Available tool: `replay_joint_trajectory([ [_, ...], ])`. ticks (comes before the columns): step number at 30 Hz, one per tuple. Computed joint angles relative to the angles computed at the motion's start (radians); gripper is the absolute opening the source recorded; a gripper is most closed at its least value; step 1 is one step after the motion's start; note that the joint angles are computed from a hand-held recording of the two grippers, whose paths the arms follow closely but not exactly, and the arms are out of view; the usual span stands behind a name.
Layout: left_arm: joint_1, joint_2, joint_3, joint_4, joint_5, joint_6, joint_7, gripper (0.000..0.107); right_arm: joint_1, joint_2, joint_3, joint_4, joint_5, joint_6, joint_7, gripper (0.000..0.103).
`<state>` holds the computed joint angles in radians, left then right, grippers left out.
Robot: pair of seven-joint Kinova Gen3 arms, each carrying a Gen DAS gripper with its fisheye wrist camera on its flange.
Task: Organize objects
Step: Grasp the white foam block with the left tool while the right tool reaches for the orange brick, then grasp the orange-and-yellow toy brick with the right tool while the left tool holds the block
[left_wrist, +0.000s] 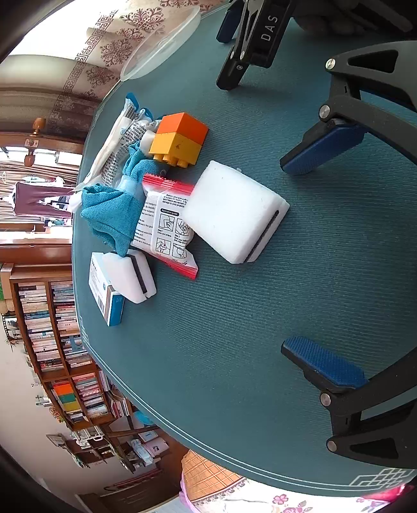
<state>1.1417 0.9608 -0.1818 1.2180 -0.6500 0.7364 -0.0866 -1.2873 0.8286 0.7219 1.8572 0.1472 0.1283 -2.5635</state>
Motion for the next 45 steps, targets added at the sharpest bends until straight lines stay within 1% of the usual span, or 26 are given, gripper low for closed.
replay_joint_trajectory([
  [3,-0.004,-0.007,0.003,0.014,-0.005,-0.022,-0.007,0.103,-0.001,-0.001,0.001,0.000,-0.001,0.001,0.001,0.103],
  [7,-0.004,-0.020,0.001,0.041,-0.012,-0.074,-0.024,0.102,-0.001,-0.001,0.001,0.001,-0.001,0.000,0.001,0.103],
  [10,0.000,-0.026,-0.009,0.053,-0.012,-0.107,-0.027,0.099,0.000,-0.001,0.000,0.002,-0.002,-0.001,0.003,0.103],
  [13,-0.011,-0.023,-0.006,0.037,-0.005,-0.116,-0.060,0.091,0.001,-0.001,0.000,0.002,-0.003,-0.003,0.005,0.103],
  [15,-0.022,-0.019,-0.003,0.022,0.004,-0.123,-0.085,0.080,0.002,-0.001,0.000,0.003,-0.005,-0.003,0.006,0.103],
  [16,-0.028,-0.017,-0.002,0.012,0.008,-0.125,-0.098,0.078,0.002,-0.001,0.000,0.003,-0.005,-0.003,0.007,0.103],
  [18,-0.040,-0.010,0.002,-0.007,0.019,-0.128,-0.129,0.069,0.001,-0.001,0.001,0.003,-0.007,-0.004,0.008,0.103],
  [22,-0.035,0.000,-0.024,-0.014,0.024,-0.152,-0.147,0.061,0.001,0.000,0.001,0.004,-0.009,-0.005,0.010,0.103],
  [25,-0.033,-0.014,-0.042,0.021,0.029,-0.209,-0.147,0.056,0.001,-0.001,0.001,0.007,-0.012,-0.011,0.011,0.103],
  [28,-0.012,-0.030,-0.079,0.065,0.032,-0.267,-0.131,0.055,0.005,-0.008,-0.006,0.020,-0.018,-0.037,0.025,0.103],
  [29,0.000,-0.035,-0.097,0.077,0.032,-0.281,-0.122,0.054,0.010,-0.015,-0.014,0.025,-0.021,-0.048,0.037,0.103],
  [30,0.012,-0.040,-0.115,0.091,0.030,-0.297,-0.113,0.054,0.023,-0.040,-0.035,0.049,-0.025,-0.068,0.052,0.103],
  [32,0.036,-0.051,-0.153,0.116,0.026,-0.325,-0.097,0.054,0.057,-0.066,-0.080,0.058,-0.038,-0.108,0.091,0.103],
  [36,0.082,-0.069,-0.223,0.159,0.017,-0.367,-0.062,0.054,0.163,-0.112,-0.209,0.034,-0.050,-0.134,0.178,0.103],
  [37,0.089,-0.073,-0.236,0.171,0.016,-0.379,-0.057,0.054,0.184,-0.118,-0.235,0.024,-0.055,-0.133,0.196,0.102],
  [39,0.103,-0.080,-0.260,0.192,0.020,-0.398,-0.048,0.054,0.218,-0.125,-0.278,0.001,-0.067,-0.126,0.231,0.093],
  [42,0.122,-0.085,-0.293,0.214,0.031,-0.419,-0.041,0.054,0.234,-0.126,-0.300,-0.033,-0.093,-0.122,0.278,0.088],
  [45,0.140,-0.085,-0.323,0.228,0.041,-0.426,-0.038,0.054,0.276,-0.126,-0.344,-0.071,-0.108,-0.117,0.335,0.086],
])
